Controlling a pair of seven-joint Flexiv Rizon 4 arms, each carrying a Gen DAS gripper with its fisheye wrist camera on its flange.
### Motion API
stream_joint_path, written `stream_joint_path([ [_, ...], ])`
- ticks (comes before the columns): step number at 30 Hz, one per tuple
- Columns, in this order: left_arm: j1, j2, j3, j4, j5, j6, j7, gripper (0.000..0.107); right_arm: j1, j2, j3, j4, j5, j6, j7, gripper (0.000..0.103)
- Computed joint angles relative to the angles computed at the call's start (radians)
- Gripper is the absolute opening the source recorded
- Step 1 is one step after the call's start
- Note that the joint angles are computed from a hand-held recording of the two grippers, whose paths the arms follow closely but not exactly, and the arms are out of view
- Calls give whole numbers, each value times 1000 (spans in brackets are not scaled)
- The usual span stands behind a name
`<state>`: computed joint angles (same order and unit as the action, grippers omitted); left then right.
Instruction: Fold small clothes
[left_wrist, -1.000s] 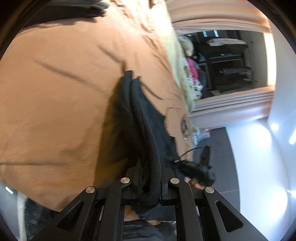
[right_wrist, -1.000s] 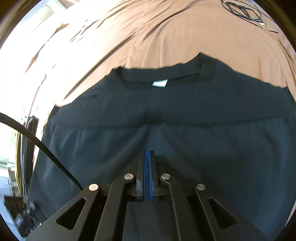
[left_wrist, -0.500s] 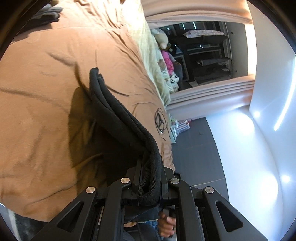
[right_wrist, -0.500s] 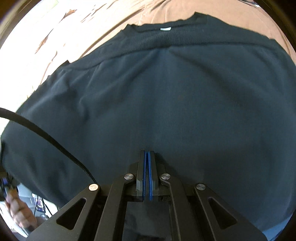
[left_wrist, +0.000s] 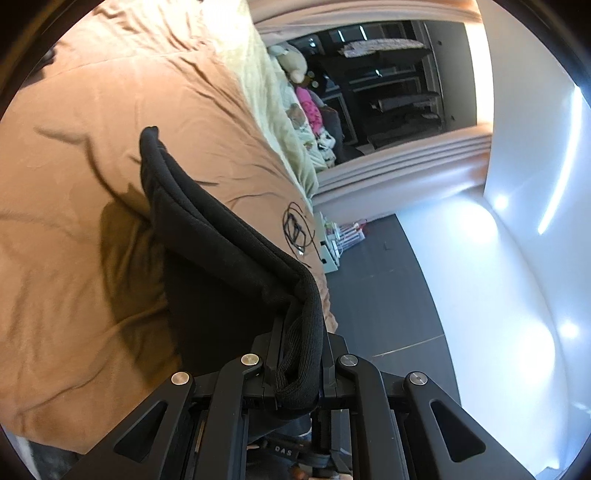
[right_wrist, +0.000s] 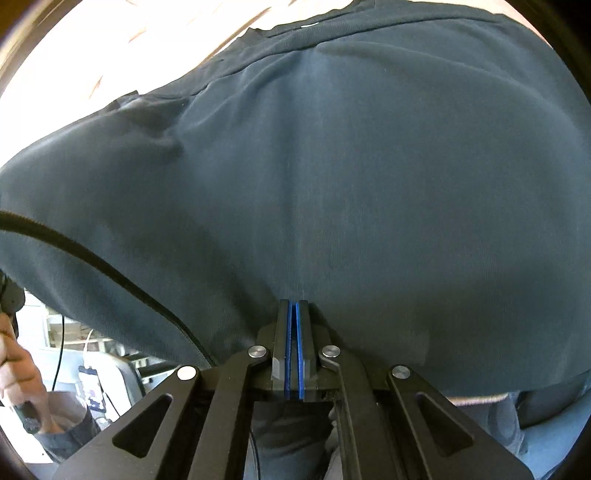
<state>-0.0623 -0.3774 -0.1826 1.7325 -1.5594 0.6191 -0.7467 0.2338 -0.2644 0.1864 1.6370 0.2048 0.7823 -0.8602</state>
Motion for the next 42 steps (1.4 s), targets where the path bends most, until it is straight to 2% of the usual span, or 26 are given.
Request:
stream_joint_path([
  [4, -15, -14, -13, -45, 31, 13, -7, 12, -13, 49, -4, 47, 9, 41, -2, 0],
  [10, -37, -35, -37, -107, 105, 24, -30, 12, -34, 196, -17, 182, -9, 103, 22, 1],
  [11, -37, -35, -39, -107, 111, 21, -27, 12, -34, 216, -19, 204, -15, 123, 31, 8],
  [12, -43, -40, -44, -118, 127, 21, -30, 12, -41, 245, -23, 223, -18, 121, 30, 24],
  [13, -47, -49, -49, -134, 140, 24, -38, 12, -44, 269, -26, 253, -46, 141, 51, 36],
  [14, -50, -53, -53, -142, 153, 23, -40, 12, -45, 287, -28, 268, -65, 148, 66, 56],
  [15, -56, -57, -58, -150, 166, 24, -43, 12, -50, 313, -28, 298, -96, 170, 89, 61],
  [22, -84, -90, -91, -215, 252, 15, -69, 12, -82, 433, -27, 430, -210, 240, 186, 61],
  [29, -123, -142, -126, -289, 357, -14, -107, 12, -124, 568, -23, 560, -245, 277, 270, 61],
  [35, -157, -184, -148, -325, 445, -52, -138, 12, -154, 687, -41, 637, -234, 244, 296, 61],
  [36, -165, -193, -152, -329, 463, -60, -144, 12, -150, 721, -66, 618, -221, 191, 272, 61],
  [41, -204, -223, -165, -342, 532, -85, -168, 12, -169, 778, -53, 648, -205, 156, 301, 61],
  [42, -217, -228, -163, -344, 559, -90, -176, 14, -165, 798, -69, 633, -199, 120, 286, 61],
])
